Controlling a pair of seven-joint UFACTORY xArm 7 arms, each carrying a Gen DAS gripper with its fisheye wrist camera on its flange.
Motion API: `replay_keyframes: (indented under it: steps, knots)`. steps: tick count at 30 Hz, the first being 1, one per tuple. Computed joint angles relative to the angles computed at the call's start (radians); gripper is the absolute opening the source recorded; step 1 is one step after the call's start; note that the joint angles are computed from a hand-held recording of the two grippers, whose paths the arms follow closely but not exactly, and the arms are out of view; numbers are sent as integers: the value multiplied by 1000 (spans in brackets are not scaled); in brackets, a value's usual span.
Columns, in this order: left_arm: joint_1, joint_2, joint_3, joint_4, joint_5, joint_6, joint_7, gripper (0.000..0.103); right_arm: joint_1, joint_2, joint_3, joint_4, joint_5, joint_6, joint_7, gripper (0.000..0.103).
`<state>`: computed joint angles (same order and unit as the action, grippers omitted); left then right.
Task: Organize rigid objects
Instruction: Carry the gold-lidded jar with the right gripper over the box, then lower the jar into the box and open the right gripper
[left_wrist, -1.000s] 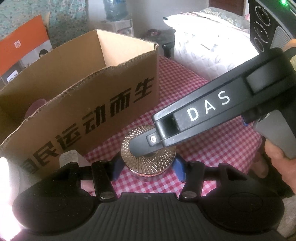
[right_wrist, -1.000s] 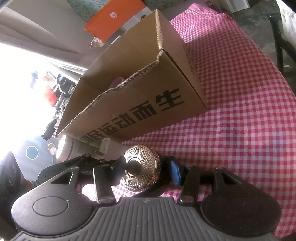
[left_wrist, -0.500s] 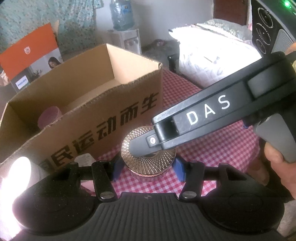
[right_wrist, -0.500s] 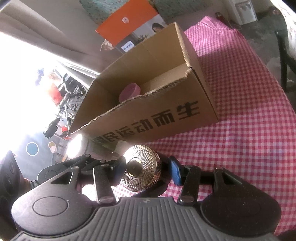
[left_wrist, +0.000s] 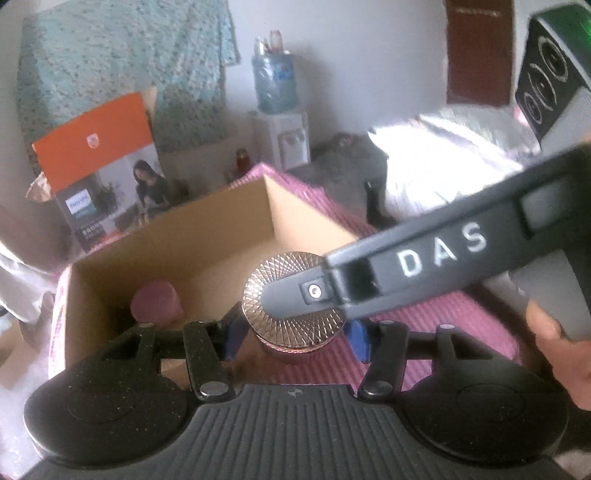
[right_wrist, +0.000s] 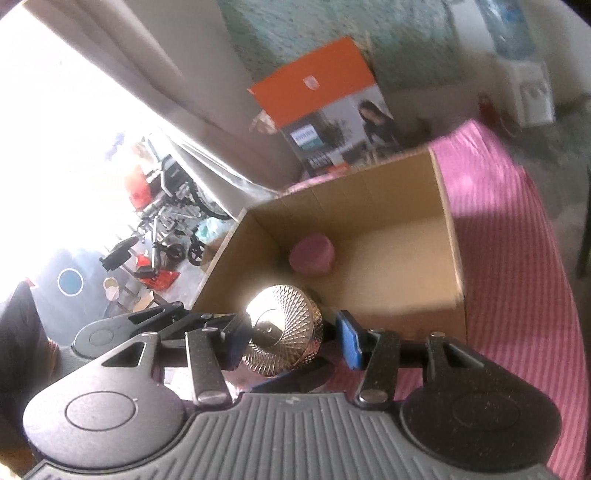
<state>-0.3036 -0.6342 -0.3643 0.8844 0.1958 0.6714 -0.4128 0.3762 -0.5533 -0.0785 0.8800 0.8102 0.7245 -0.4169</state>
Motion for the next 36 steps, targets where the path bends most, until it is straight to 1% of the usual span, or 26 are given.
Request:
replay_keyframes:
  steps: [3,6,10,14,18,20,23,29,31,32,36]
  knots:
    - [18,33,26,37,-4,-20,3,56,12,80,-20,104,9,33,-30,54]
    - [30,98,61,93,-24,-22,17,56,-4,184,-21,219,20,85,-54,54]
    - [40,193,107,174,-57,13,44,56,-47,356,-3,396,22,167,-59,54]
    - [51,322,145,275,-84,75,59,56,-101,557,24,600,6,273,-20,54]
    - [56,464,179,392,-105,158,67,56,-152,755,65,804,-50,365,47,54]
    - [56,507,197,427,-123,190,70,56,-171,846,87,904,-84,404,79,54]
    - [58,564,217,471,-146,220,74,56,-186,922,121,991,-140,432,103,54]
    - [63,628,239,515,-175,238,76,56,-219,1077,190,1197,-233,509,156,54]
    - [64,650,242,536,-182,248,79,56,-226,1114,212,1244,-261,522,169,54]
    - [65,657,244,542,-187,253,79,56,-225,1158,223,1308,-281,538,184,54]
    - [68,690,250,575,-220,284,79,57,-231,1203,254,1362,-335,546,201,54]
